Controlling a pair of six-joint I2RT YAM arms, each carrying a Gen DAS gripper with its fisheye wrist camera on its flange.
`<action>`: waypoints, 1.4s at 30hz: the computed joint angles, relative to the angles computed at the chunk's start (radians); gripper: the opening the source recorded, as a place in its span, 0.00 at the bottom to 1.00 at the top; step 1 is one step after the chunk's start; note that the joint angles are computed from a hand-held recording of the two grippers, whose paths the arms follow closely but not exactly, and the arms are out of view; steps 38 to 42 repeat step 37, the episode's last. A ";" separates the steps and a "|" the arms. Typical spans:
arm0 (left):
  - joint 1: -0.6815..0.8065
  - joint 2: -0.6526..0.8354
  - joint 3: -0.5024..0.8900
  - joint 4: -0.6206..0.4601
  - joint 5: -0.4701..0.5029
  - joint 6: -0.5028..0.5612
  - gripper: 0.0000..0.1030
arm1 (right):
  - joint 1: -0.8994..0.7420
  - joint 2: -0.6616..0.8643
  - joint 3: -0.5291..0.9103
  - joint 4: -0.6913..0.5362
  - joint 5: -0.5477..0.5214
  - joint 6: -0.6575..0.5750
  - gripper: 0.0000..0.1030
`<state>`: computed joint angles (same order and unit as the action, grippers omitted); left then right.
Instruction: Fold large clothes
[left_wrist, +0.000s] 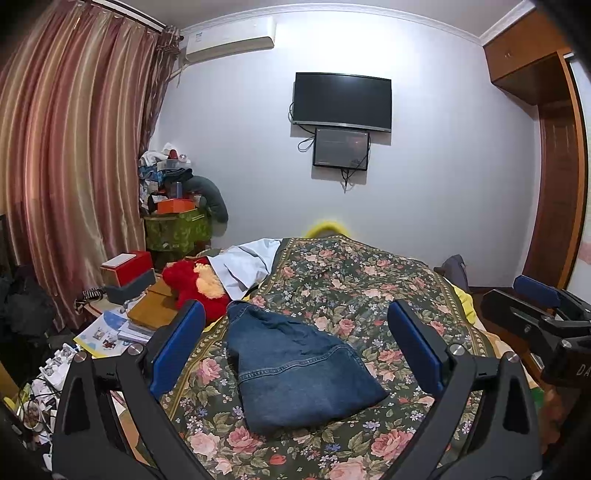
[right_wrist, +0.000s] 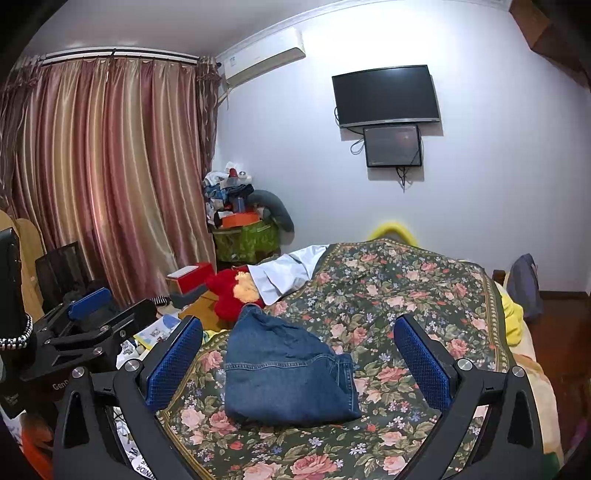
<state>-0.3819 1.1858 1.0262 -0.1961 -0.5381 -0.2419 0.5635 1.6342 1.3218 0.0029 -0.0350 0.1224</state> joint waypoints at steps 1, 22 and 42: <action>0.001 0.001 0.002 -0.001 0.007 0.003 0.97 | 0.000 0.000 -0.001 0.002 0.001 -0.001 1.00; 0.007 -0.026 -0.002 -0.003 0.056 0.019 0.97 | 0.030 -0.011 0.005 0.003 0.043 0.017 1.00; 0.004 -0.042 -0.006 0.000 0.071 0.030 0.97 | 0.038 -0.012 0.000 0.013 0.053 0.027 1.00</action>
